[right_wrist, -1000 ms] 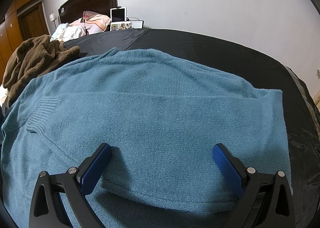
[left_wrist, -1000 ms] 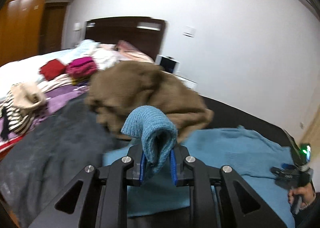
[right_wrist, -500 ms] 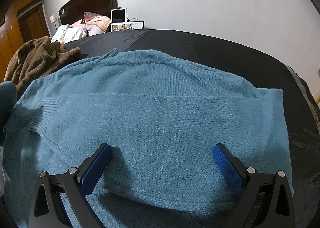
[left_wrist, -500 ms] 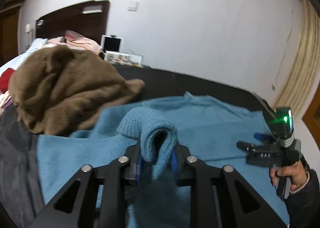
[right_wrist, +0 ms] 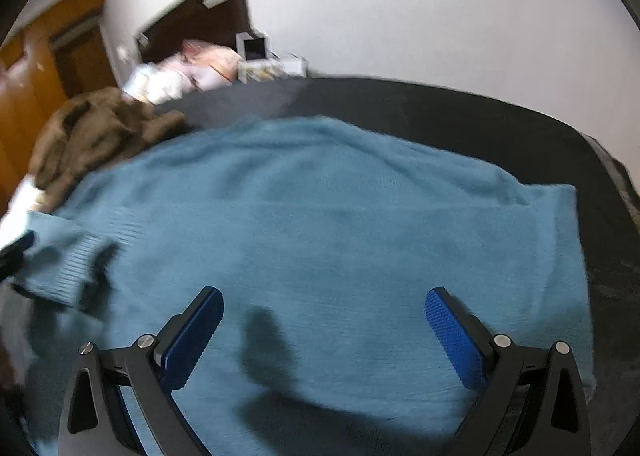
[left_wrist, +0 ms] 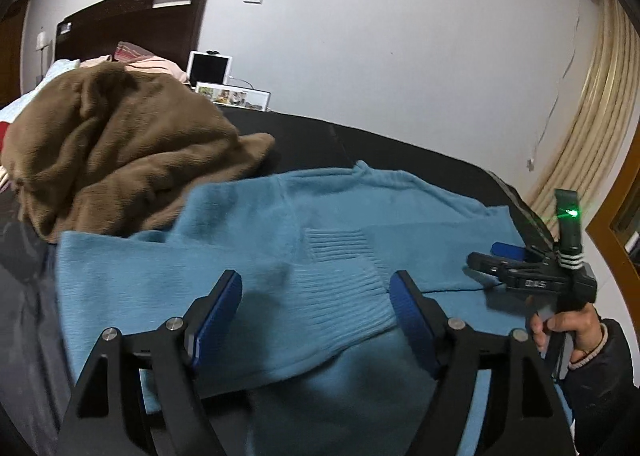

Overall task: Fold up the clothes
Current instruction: 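Fold the sleeve over the sweater body with the left gripper and release, then grasp the ribbed sleeve cuff with the right gripper, then lift the sleeve and lay it across the sweater body with the right gripper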

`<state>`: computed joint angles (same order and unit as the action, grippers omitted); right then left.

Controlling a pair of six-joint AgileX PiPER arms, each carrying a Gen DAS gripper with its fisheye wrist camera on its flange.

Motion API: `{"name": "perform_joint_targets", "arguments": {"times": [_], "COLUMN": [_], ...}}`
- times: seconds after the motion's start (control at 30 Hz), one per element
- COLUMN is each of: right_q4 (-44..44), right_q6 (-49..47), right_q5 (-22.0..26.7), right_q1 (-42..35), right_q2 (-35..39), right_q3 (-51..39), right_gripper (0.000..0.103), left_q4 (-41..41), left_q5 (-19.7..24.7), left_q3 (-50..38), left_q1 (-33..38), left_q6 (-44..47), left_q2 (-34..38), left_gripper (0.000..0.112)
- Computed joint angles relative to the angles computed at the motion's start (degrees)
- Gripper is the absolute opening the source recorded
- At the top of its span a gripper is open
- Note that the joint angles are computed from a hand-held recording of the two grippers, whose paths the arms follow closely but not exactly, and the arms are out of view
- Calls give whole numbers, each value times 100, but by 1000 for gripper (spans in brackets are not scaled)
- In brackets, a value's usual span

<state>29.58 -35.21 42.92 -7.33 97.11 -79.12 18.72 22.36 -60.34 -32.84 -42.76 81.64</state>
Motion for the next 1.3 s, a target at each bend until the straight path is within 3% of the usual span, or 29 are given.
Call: {"name": "perform_joint_targets", "arguments": {"times": [0.2, 0.3, 0.37, 0.53, 0.93, 1.17, 1.3], "right_q4": [1488, 1798, 1929, 1745, 1499, 1314, 1179], "right_q6": [-794, -752, -677, -400, 120, 194, 114], "right_q5": [1774, 2229, 2373, 2262, 1958, 1669, 1338], "right_q1": [182, 370, 486, 896, 1491, 1701, 1803], "right_q2": [150, 350, 471, 656, 1115, 1131, 839], "right_q3": [-393, -566, -641, -742, -1258, -1249, -1152], "right_gripper": [102, 100, 92, 67, 53, 13, 9], "left_q4": [-594, -827, -940, -1394, -3042, -3718, -3673], "left_q5": [-179, -244, -290, -406, -545, -546, -540], "left_q3": [446, 578, 662, 861, 1155, 1245, 1259], "left_q1": [517, 659, 723, 932, 1505, 1720, 1758], "left_q6": [407, 623, 743, 1218, 2891, 3559, 3523], "left_q2": [-380, -490, -543, -671, -900, -887, -908], "left_gripper": [80, 80, 80, 81, 81, 82, 82]}}
